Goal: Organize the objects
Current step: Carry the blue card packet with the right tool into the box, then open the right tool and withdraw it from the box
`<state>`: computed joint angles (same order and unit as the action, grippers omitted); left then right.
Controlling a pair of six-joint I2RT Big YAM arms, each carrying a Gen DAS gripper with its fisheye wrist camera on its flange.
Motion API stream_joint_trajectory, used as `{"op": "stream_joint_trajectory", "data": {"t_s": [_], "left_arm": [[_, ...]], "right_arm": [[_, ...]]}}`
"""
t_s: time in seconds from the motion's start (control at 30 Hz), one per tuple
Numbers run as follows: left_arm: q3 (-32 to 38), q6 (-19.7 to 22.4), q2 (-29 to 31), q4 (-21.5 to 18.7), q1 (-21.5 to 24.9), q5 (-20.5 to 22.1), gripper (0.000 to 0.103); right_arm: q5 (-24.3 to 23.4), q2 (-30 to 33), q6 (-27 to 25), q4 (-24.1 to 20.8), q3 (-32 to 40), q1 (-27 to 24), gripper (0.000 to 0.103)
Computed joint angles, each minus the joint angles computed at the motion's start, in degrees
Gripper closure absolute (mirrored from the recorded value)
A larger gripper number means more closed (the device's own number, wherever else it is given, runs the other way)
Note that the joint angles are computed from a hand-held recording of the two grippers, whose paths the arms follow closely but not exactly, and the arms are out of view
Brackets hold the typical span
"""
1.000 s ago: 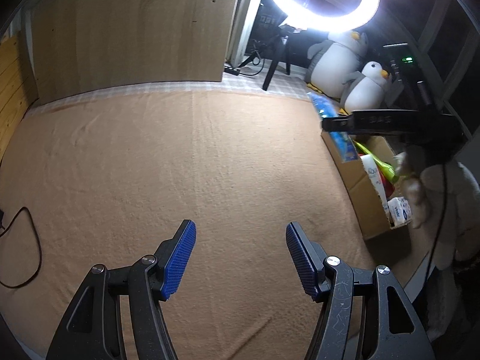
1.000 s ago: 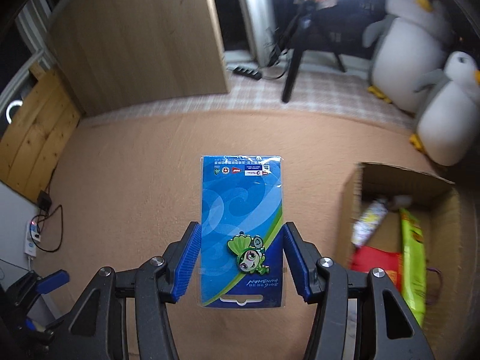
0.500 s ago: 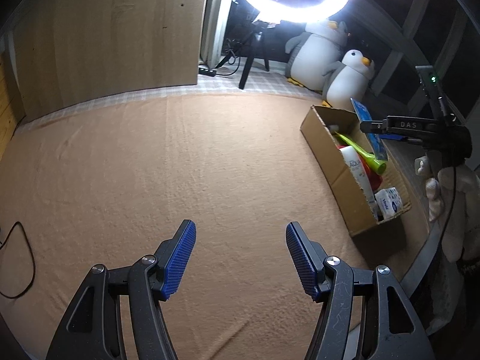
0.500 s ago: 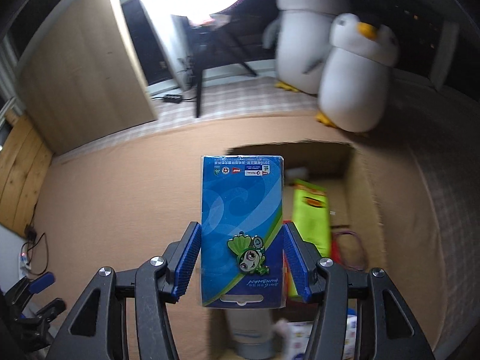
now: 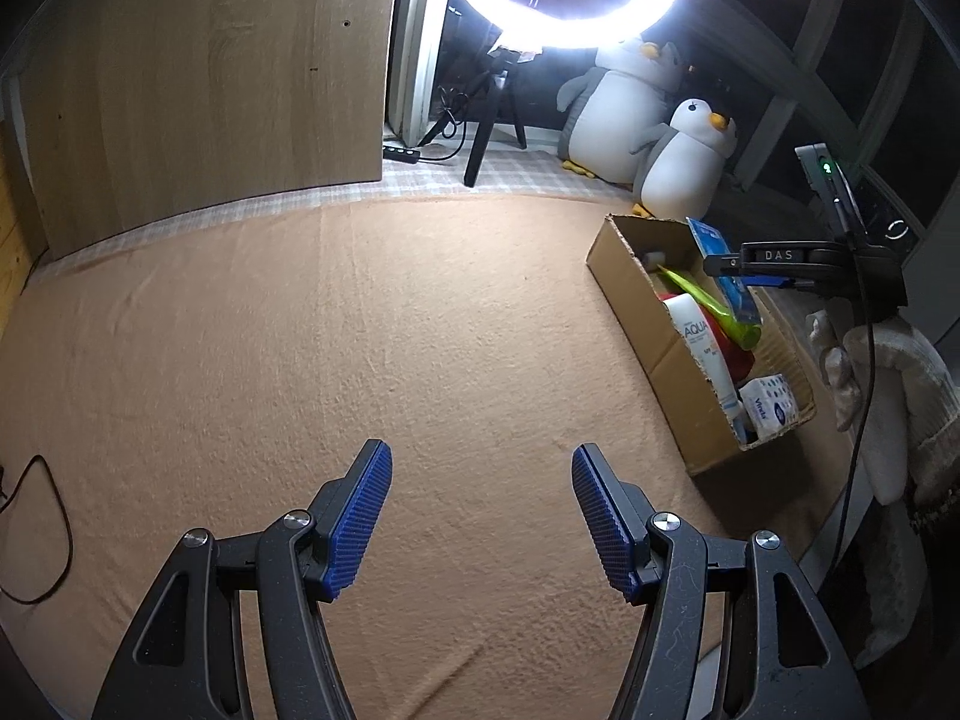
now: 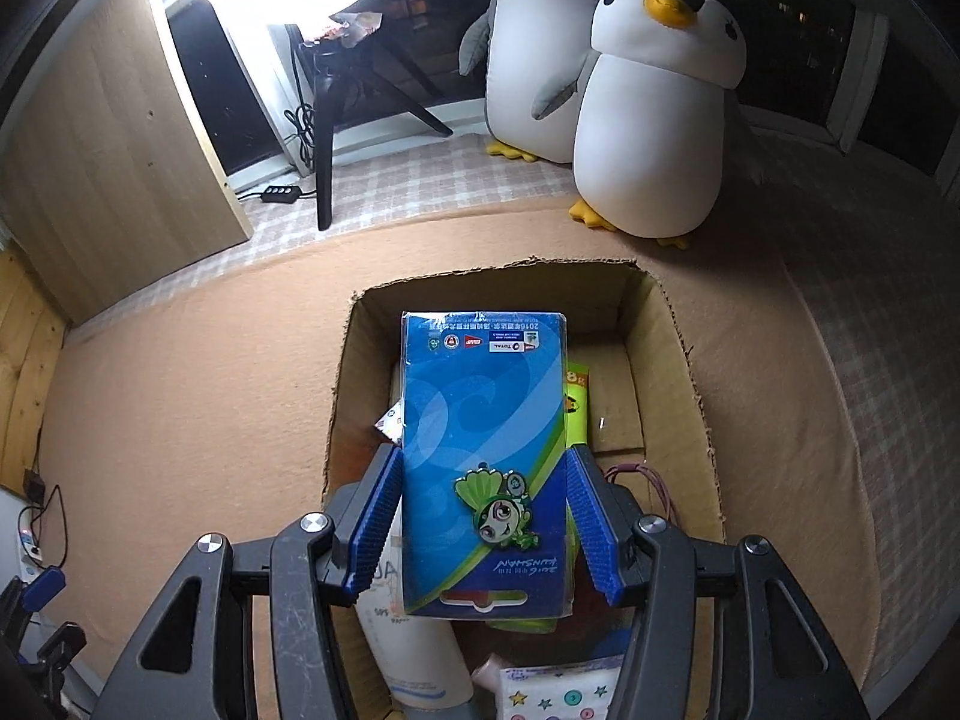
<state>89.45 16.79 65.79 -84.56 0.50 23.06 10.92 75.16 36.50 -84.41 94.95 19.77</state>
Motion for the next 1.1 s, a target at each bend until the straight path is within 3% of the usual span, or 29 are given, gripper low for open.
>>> {"op": "stream_joint_trajectory", "data": {"t_s": [0.77, 1.1], "left_arm": [[0.34, 1.19, 0.24, -0.59, 2.22, 0.88, 0.037], [0.85, 0.94, 0.52, -0.32, 3.99, 0.87, 0.032]], "right_arm": [[1.36, 1.09, 1.03, -0.22, 0.77, 0.74, 0.042], [2.40, 1.61, 3.24, 0.29, 3.46, 6.33, 0.040]]}}
